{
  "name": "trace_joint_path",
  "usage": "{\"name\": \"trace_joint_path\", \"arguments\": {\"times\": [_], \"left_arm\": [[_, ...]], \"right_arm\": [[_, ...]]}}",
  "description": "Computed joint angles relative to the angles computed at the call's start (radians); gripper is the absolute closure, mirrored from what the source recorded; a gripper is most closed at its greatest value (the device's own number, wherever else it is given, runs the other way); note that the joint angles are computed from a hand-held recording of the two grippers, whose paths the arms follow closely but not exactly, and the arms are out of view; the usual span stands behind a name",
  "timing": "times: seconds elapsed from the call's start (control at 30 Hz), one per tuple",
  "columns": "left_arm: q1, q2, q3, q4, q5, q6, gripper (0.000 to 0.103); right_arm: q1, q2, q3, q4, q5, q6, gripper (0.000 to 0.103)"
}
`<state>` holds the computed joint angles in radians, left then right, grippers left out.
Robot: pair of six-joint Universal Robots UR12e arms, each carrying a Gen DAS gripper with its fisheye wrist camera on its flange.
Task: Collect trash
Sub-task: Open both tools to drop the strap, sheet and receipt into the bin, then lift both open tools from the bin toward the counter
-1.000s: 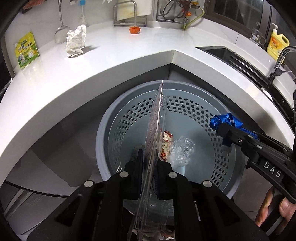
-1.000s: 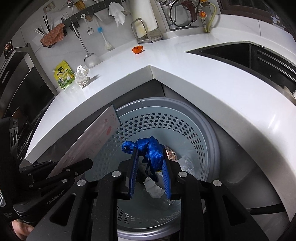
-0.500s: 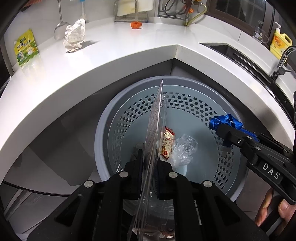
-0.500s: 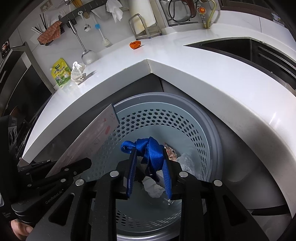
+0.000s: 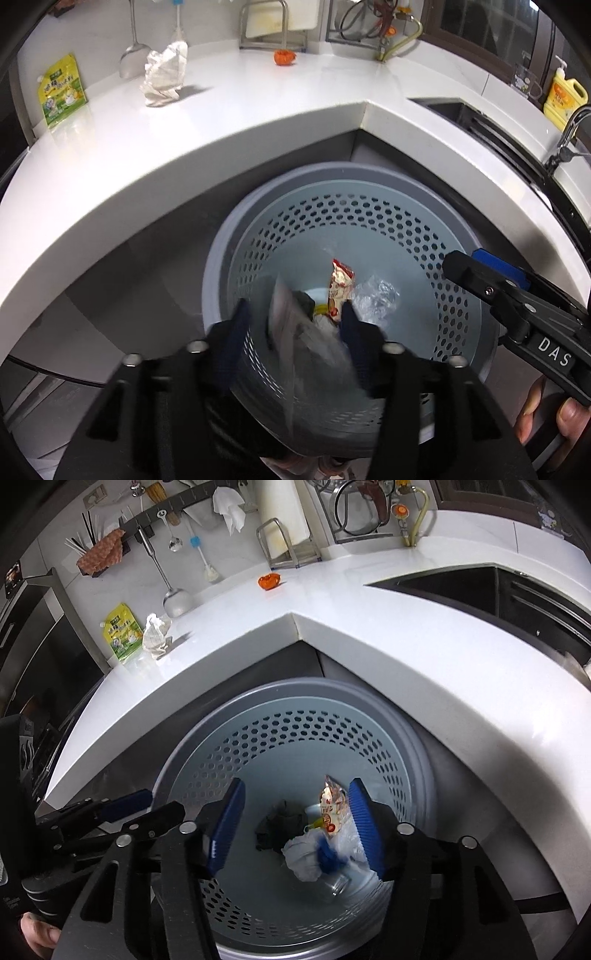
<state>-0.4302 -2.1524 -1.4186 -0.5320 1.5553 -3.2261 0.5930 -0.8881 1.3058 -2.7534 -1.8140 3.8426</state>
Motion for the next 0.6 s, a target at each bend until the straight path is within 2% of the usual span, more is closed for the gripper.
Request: {"name": "trace_joint_path", "arguments": {"times": [0.1, 0.17, 0.37, 0.6], "left_arm": [[-0.002, 0.003, -0.004, 0.017, 0.022, -0.002, 0.041], [-0.003, 0.005, -0.007, 0.029, 0.039, -0.007, 0.029], [-0.007, 0.015, -0.023, 0.084, 0.094, -0.029, 0.013], [-0.01, 0.023, -0.037, 0.128, 0.156, -0.045, 0.007]], "right_arm": [[0.003, -0.001, 0.001, -0.004, -0.02, 0.003, 0.04], [0.004, -0.002, 0.003, -0.008, -0.028, 0.003, 0.039], [0.018, -0.001, -0.005, -0.013, -0.09, -0.011, 0.031], [0.033, 0.009, -0.029, 0.021, -0.15, -0.021, 0.028]]}}
